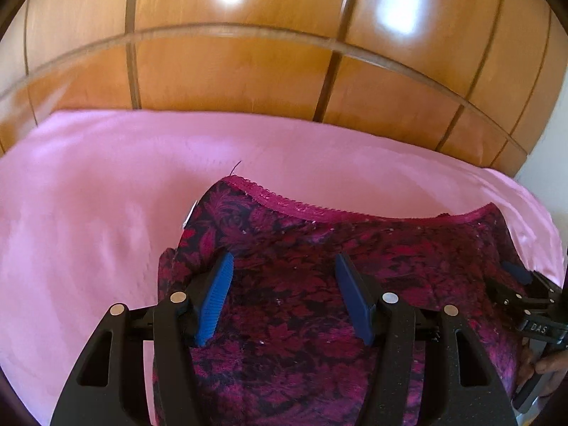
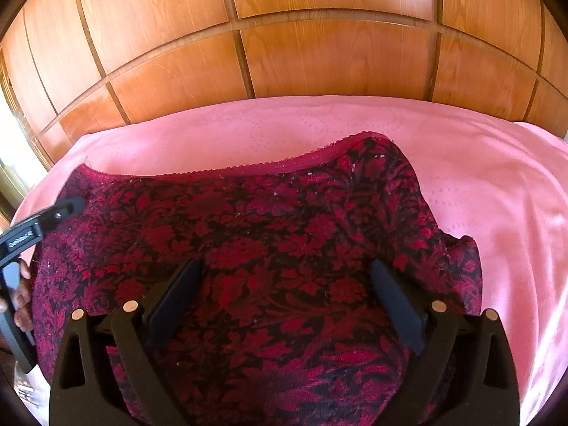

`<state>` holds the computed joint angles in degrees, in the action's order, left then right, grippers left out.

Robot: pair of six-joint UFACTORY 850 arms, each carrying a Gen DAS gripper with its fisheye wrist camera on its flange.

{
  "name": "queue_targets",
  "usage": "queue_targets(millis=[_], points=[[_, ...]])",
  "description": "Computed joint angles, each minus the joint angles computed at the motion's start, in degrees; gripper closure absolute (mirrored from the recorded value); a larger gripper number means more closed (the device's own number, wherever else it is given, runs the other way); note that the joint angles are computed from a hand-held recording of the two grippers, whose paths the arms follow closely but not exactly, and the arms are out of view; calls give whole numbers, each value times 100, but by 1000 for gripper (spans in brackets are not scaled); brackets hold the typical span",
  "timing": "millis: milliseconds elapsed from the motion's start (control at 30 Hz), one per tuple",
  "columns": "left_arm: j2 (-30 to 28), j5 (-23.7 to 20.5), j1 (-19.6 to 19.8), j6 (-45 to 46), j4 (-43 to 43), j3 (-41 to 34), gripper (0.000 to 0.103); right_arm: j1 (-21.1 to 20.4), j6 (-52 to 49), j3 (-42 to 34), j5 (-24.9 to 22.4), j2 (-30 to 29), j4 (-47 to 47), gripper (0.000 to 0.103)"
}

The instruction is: Fold small clothes

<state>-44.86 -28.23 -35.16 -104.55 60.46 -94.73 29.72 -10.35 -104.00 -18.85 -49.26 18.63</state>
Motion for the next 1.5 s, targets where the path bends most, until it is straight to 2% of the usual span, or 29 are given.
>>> queue_targets(millis=[67, 200, 267, 333, 400, 467, 533, 700, 833, 967, 1067, 1167, 1267, 1333, 1400, 1500], points=[[-38, 101, 41, -75, -5, 30, 44, -19, -121, -55, -59, -48, 156, 5], [75, 510, 141, -836, 459, 304, 44, -92, -355, -312, -320, -213, 489, 4], [159, 720, 186, -1177, 703, 444, 44, -98, -450, -279, -298, -192, 583, 4], [314, 1000, 242, -1881, 1195, 677, 45, -81, -435, -216, -243, -154, 563, 4], [524, 1081, 240, -2727, 1782, 929, 46, -78, -500, -157, -196, -121, 634, 4], [672, 820, 125, -2884, 1890, 1065, 46, -71, -533, -111, -144, -96, 654, 4], [711, 362, -41, -2246, 1338, 1035, 46, -72, -528, -98, -133, -85, 620, 4], [809, -543, -487, -1728, 921, 1086, 46, -53, -483, -61, -96, -55, 555, 3], [786, -1084, -775, -1511, 605, 1012, 46, -28, -318, -7, -60, -3, 402, 3], [770, -1287, -969, -1397, 435, 991, 46, -16, -137, 123, -93, 187, 191, 3], [797, -1438, -1095, -1445, 449, 1009, 46, -93, -471, 607, 144, 585, 679, 3], [825, -1482, -1178, -1553, 533, 1026, 46, -248, -1296, 1197, 438, 1046, 1580, 3], [781, -1556, -1246, -1497, 540, 947, 46, -406, -1150, 1646, 639, 1373, 1574, 3], [768, -1558, -1273, -1491, 549, 922, 46, -572, -1630, 1869, 577, 1492, 2168, 3], [748, -1546, -1292, -1469, 524, 896, 46, -679, -1738, 2036, 490, 1550, 2376, 3], [738, -1454, -1302, -1463, 503, 883, 46, -841, -2411, 2237, 212, 1566, 3223, 3]])
